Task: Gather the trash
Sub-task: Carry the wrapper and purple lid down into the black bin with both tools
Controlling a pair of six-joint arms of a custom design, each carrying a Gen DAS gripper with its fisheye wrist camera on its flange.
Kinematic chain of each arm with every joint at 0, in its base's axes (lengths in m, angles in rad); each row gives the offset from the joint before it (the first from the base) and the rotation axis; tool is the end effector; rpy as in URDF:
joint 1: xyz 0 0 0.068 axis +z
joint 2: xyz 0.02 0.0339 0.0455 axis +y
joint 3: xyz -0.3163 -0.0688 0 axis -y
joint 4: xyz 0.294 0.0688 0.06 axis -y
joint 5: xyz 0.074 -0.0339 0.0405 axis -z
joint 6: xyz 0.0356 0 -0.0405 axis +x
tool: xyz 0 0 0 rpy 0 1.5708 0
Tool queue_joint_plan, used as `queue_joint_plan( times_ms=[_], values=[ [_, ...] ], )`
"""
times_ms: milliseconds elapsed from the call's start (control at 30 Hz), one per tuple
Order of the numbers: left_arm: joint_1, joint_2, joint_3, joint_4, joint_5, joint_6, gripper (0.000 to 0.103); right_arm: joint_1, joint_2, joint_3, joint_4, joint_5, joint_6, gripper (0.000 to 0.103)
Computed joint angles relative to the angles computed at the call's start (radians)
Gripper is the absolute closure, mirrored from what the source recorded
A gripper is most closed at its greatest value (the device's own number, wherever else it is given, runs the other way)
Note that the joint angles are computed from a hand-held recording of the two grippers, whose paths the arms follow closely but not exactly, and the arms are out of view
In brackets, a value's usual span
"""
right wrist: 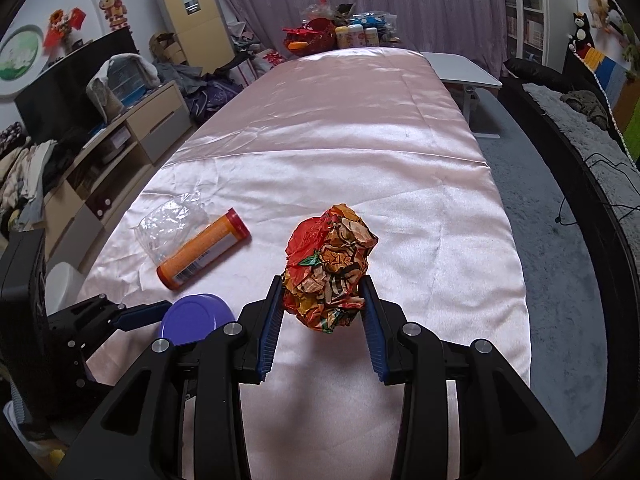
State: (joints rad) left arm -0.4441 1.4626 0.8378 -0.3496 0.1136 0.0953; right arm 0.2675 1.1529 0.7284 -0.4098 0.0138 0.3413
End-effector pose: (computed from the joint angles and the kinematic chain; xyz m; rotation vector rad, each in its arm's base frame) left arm 0.2880 -0.1415 0.2142 0.7251 2.4551 -0.2798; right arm 0.2488 0.0677 0.2550 0.0958 2.4201 0.2642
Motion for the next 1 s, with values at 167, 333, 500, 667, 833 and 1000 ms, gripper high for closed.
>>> queue_joint_plan(
  times_ms=[167,333,500,667,833,1000],
  values=[
    [0.022,-0.156,-0.090,-0.056,0.015,-0.002,0.034,0.089,-0.081,-0.021,-0.063,0.045,0.036,0.064],
    [0.030,-0.336,-0.165,-0.141,0.018,-0.020,0.034,0.211,-0.188,-0.044,-0.149,0.117,0.114,0.064],
    [0.018,-0.533,-0.227,-0.260,0.020,-0.044,0.034,0.384,-0.282,-0.050,-0.275,0.225,0.231,0.064],
    [0.010,-0.732,-0.278,-0.401,0.026,-0.068,0.034,0.605,-0.370,-0.069,-0.407,0.322,0.427,0.064],
    [-0.031,-0.893,-0.333,-0.526,0.016,-0.109,0.034,0.917,-0.396,-0.092,-0.539,0.464,0.733,0.064],
    [-0.101,-1.019,-0.384,-0.639,-0.017,-0.156,0.033,1.129,-0.370,-0.120,-0.569,0.501,0.954,0.064]
  ],
)
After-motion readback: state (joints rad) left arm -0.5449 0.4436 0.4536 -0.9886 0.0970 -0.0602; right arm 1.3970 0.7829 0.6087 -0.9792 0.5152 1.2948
